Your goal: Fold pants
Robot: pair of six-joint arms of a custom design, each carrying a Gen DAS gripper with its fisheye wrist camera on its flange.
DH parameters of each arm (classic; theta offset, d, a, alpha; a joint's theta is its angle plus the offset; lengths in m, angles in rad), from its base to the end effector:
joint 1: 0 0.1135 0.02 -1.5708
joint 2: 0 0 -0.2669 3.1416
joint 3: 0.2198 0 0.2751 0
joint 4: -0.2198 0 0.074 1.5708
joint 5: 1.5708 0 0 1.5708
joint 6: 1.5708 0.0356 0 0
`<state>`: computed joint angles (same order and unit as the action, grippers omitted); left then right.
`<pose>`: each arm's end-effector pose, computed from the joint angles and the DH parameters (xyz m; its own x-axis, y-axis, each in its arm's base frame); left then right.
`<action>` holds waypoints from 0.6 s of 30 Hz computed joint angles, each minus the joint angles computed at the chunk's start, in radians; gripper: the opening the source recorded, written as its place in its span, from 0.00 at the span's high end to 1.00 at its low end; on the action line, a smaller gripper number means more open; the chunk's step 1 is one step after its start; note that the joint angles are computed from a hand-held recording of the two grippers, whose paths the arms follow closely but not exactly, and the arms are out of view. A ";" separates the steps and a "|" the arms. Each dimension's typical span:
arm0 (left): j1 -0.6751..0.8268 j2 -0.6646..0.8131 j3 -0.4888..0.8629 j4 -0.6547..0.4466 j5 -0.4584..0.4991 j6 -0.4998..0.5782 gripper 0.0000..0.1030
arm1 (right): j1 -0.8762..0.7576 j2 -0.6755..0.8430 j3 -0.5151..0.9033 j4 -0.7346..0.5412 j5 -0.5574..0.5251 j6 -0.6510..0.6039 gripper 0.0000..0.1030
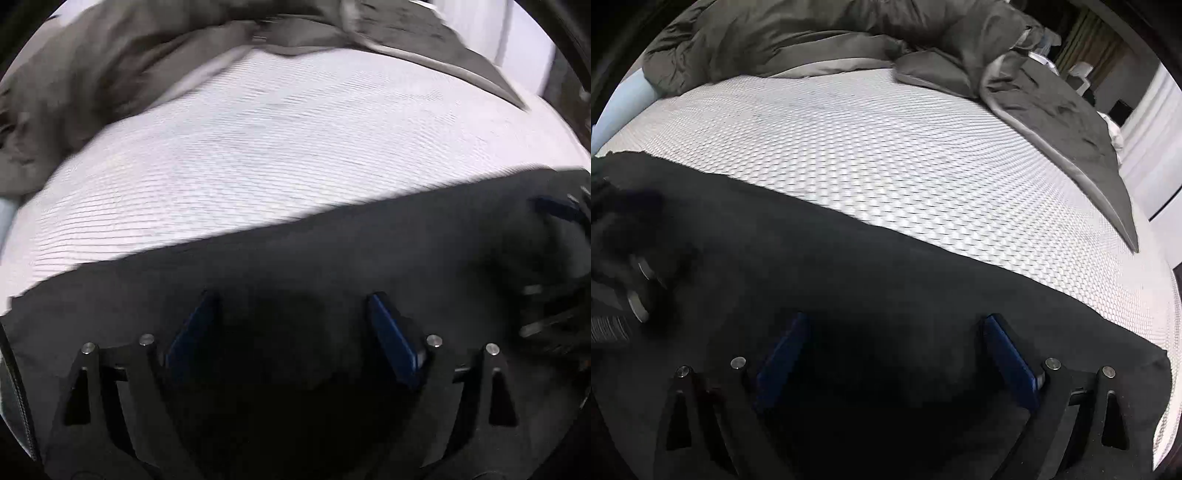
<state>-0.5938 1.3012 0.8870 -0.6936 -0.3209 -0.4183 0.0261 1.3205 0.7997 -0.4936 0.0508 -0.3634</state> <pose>0.2276 -0.1401 0.2212 -0.8459 0.1060 -0.5228 0.0773 0.9941 0.0765 0.2744 0.0054 0.1975 -0.7937 -0.3758 -0.4783 -0.3010 0.9260 -0.2280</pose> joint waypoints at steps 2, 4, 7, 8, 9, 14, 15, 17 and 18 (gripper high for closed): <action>0.090 -0.051 -0.038 0.000 -0.010 0.014 0.14 | -0.048 -0.019 0.001 0.003 0.064 -0.016 0.06; 0.171 -0.081 -0.072 -0.027 -0.094 0.005 0.13 | -0.123 -0.046 -0.027 0.042 0.113 -0.068 0.06; 0.275 -0.160 -0.124 -0.018 -0.062 0.022 0.12 | -0.249 -0.040 -0.014 0.016 0.044 -0.080 0.06; 0.283 -0.175 -0.126 -0.022 -0.063 0.022 0.16 | -0.289 -0.033 -0.002 -0.006 -0.006 -0.078 0.06; 0.292 -0.196 -0.120 -0.035 -0.052 0.039 0.20 | -0.303 -0.034 0.002 -0.018 -0.027 -0.077 0.06; 0.342 -0.375 -0.128 -0.098 -0.003 0.139 0.28 | -0.334 -0.171 -0.031 -0.111 -0.118 -0.126 0.06; 0.361 -0.407 -0.137 -0.109 -0.001 0.154 0.29 | -0.338 -0.199 -0.038 -0.135 -0.146 -0.146 0.06; 0.455 -0.426 -0.158 -0.103 0.064 0.223 0.45 | -0.349 -0.252 -0.060 -0.188 -0.219 -0.214 0.06; 0.535 -0.413 -0.174 -0.090 0.110 0.281 0.53 | -0.338 -0.279 -0.084 -0.218 -0.233 -0.252 0.06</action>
